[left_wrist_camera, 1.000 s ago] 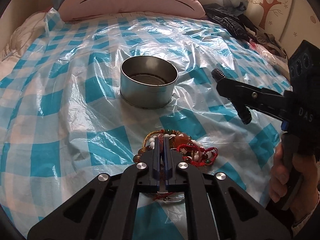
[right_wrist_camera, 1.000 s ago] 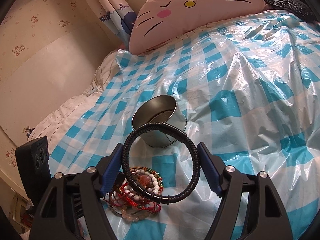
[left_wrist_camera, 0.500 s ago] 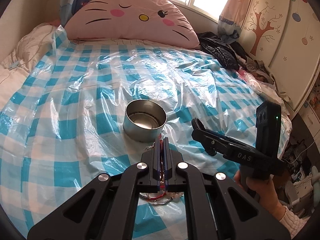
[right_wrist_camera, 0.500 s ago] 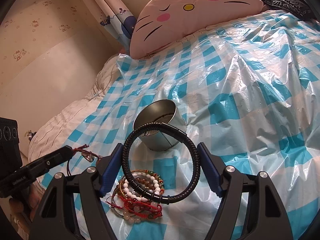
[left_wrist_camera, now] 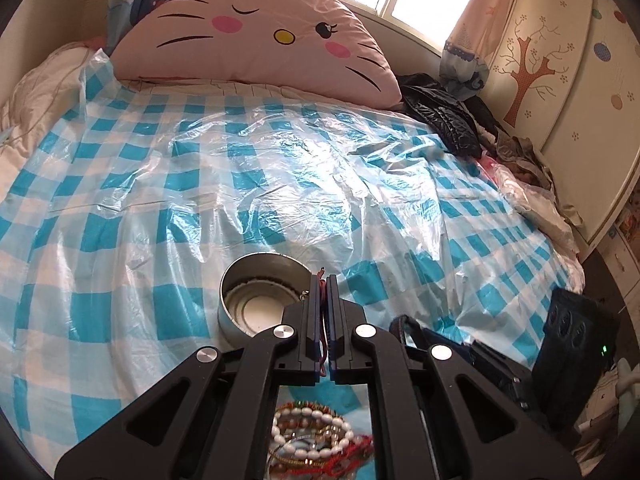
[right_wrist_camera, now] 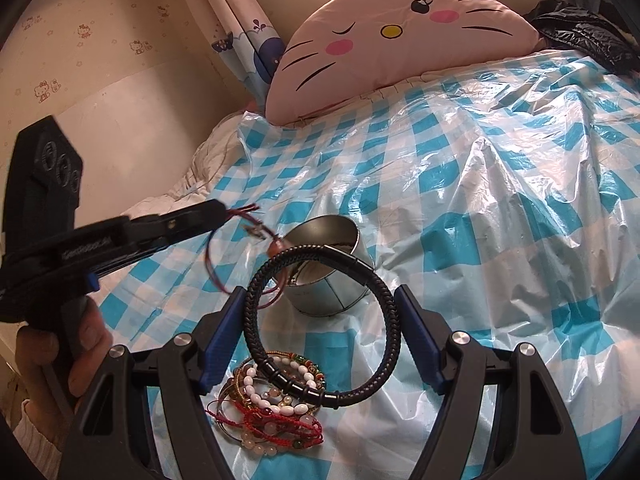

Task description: Organize jewelry

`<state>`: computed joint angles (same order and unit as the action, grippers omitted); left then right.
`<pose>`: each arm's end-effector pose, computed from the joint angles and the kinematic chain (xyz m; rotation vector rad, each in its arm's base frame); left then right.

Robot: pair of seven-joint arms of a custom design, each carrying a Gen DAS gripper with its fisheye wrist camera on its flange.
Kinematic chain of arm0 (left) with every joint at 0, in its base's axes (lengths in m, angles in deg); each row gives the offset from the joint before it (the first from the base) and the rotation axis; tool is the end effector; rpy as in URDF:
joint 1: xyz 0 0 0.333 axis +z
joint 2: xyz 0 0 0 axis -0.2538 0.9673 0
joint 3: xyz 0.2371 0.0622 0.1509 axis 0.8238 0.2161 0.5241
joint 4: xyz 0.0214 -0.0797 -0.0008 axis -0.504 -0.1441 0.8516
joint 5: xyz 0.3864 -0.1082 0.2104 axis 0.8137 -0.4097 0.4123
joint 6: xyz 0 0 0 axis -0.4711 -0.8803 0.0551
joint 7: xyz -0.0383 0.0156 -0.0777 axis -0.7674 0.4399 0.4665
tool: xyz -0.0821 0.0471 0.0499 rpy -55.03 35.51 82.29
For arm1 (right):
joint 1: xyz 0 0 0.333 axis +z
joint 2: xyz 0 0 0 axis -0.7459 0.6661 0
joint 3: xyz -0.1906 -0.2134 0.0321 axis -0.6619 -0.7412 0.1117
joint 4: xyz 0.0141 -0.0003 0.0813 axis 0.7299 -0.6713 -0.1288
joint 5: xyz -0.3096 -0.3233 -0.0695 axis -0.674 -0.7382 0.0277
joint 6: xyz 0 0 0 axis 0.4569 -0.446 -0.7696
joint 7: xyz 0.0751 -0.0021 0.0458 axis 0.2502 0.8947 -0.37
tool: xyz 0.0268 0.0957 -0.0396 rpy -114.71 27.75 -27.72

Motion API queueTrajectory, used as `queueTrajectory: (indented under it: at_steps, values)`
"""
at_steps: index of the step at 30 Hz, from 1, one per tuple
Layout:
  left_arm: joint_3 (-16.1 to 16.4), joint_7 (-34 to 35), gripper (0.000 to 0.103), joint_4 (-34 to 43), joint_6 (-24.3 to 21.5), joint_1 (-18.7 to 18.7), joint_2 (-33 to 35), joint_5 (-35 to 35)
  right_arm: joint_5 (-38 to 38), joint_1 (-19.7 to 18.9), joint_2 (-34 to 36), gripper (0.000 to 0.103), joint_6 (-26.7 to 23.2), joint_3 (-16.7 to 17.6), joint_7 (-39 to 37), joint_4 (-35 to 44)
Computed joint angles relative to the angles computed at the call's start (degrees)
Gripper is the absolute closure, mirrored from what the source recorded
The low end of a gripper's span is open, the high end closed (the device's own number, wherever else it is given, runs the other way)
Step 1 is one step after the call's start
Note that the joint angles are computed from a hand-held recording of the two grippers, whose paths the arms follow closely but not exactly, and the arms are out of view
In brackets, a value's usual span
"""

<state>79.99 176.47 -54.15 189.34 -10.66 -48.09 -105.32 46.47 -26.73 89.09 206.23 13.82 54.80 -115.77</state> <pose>0.7165 -0.0636 0.5611 -1.5949 2.1772 -1.2232 0.6068 0.3132 0.5030 -1.4639 1.5895 -0.2820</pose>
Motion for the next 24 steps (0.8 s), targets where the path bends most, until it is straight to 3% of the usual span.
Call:
queueTrajectory:
  at_steps: [5,7,9,10,12,13,14,19,24]
  values:
    - [0.2,-8.94,0.1,8.02,0.74,-1.75,8.78,7.5,2.51,-0.47,0.52,0.031,-0.94,0.64,-2.36,0.67]
    - [0.84,-14.73,0.098,12.25,-2.45,-2.41,12.69,13.26,0.83,-0.03,1.16,0.031,-2.09,-0.01,-1.33,1.6]
    - [0.88,-18.2,0.097,11.52,-1.88,-2.16,12.77,16.36,-1.05,0.28,2.05,0.031,-3.61,-0.41,-0.93,3.0]
    - [0.2,-17.88,0.091,9.68,-0.45,-1.22,11.63,15.59,-2.02,0.47,2.63,0.031,-4.42,-0.59,-0.74,3.89]
    - [-0.3,-17.31,0.068,4.33,3.88,-0.01,7.82,14.54,-3.14,0.63,3.65,0.031,-5.54,-0.59,-1.26,5.37]
    - [-0.28,-17.34,0.048,0.99,7.23,0.31,5.42,13.9,-3.87,0.8,4.34,0.031,-6.09,-0.69,-1.42,6.35]
    - [-0.24,-17.27,0.039,-2.38,10.7,0.58,2.94,12.96,-4.72,0.99,5.26,0.031,-6.85,-0.87,-1.57,7.72]
    - [2.1,-21.06,0.026,-14.03,20.79,-0.05,-5.74,15.39,-7.19,1.67,11.72,0.031,-10.97,-1.44,-3.72,17.17]
    - [4.31,-30.08,0.019,-19.56,24.5,-0.35,-8.96,21.7,-8.3,2.73,20.38,0.031,-16.02,-2.11,-6.52,29.57]
